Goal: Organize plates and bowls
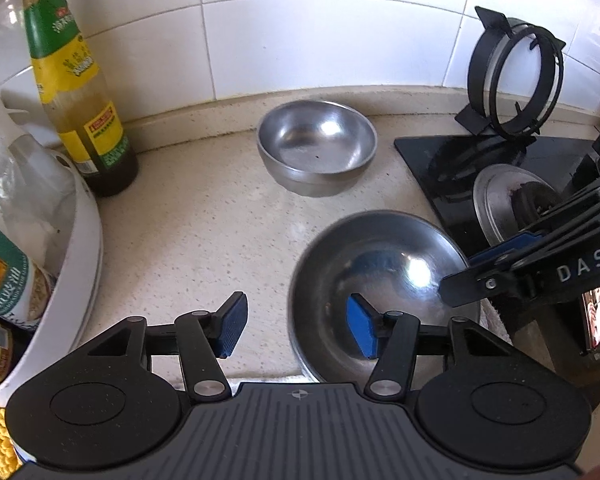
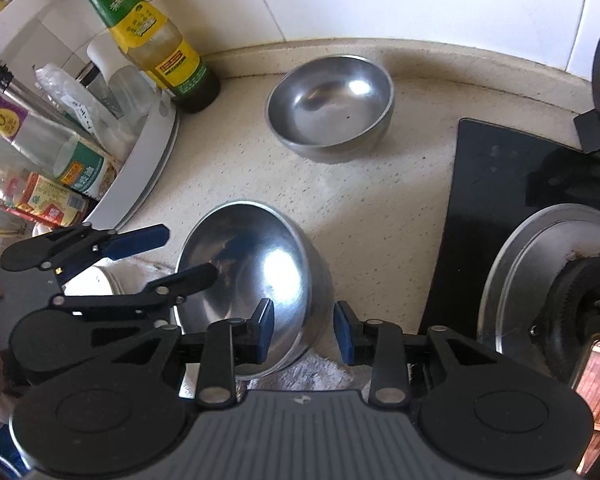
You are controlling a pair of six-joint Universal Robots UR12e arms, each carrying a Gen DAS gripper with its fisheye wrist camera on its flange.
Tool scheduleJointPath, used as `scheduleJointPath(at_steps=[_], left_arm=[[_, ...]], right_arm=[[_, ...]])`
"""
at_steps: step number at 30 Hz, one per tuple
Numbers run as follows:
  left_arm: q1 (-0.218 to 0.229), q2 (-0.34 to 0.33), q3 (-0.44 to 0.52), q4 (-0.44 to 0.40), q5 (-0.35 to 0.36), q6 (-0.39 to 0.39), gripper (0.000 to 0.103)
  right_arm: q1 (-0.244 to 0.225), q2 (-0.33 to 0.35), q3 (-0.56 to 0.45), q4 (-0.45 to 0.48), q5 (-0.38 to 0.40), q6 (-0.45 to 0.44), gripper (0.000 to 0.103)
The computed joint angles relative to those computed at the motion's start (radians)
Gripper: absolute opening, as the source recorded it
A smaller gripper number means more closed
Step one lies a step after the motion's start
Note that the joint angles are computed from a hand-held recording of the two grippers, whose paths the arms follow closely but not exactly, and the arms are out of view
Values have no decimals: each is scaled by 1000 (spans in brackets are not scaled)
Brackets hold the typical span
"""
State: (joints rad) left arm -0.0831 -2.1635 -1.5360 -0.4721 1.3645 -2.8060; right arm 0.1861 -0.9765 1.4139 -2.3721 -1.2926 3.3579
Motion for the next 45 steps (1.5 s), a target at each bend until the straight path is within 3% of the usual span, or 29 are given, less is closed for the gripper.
scheduleJointPath(at_steps=[7, 14, 21, 26, 30, 33, 36, 40, 45], left_arm=[[7, -15, 33, 30, 0, -41, 67], [-3, -78, 146, 11, 35, -94, 71], [-28, -172, 294, -62, 78, -106, 71], [-39, -227, 372, -114, 93, -95, 71], [-45, -259, 410, -156, 121, -86, 60], [-46, -270, 419, -161, 126, -77, 59], [-46, -277, 429, -175, 110, -76, 57], [-48, -282, 433, -171, 98, -61, 52], [-44, -285, 436, -182, 64, -46, 37]], right_arm=[[-7, 16, -31, -42, -31, 18, 51], [-20, 79, -120, -77, -82, 70, 55], [-31, 155, -216, -54, -83, 70, 56], [-44, 201, -262, -25, -42, 76, 56], [-48, 225, -280, -11, -30, 72, 56], [-51, 234, -285, -5, -8, 53, 56], [-52, 240, -291, 3, 4, 45, 55], [-54, 247, -298, 12, 18, 36, 46], [-50, 248, -305, 25, 12, 25, 45]])
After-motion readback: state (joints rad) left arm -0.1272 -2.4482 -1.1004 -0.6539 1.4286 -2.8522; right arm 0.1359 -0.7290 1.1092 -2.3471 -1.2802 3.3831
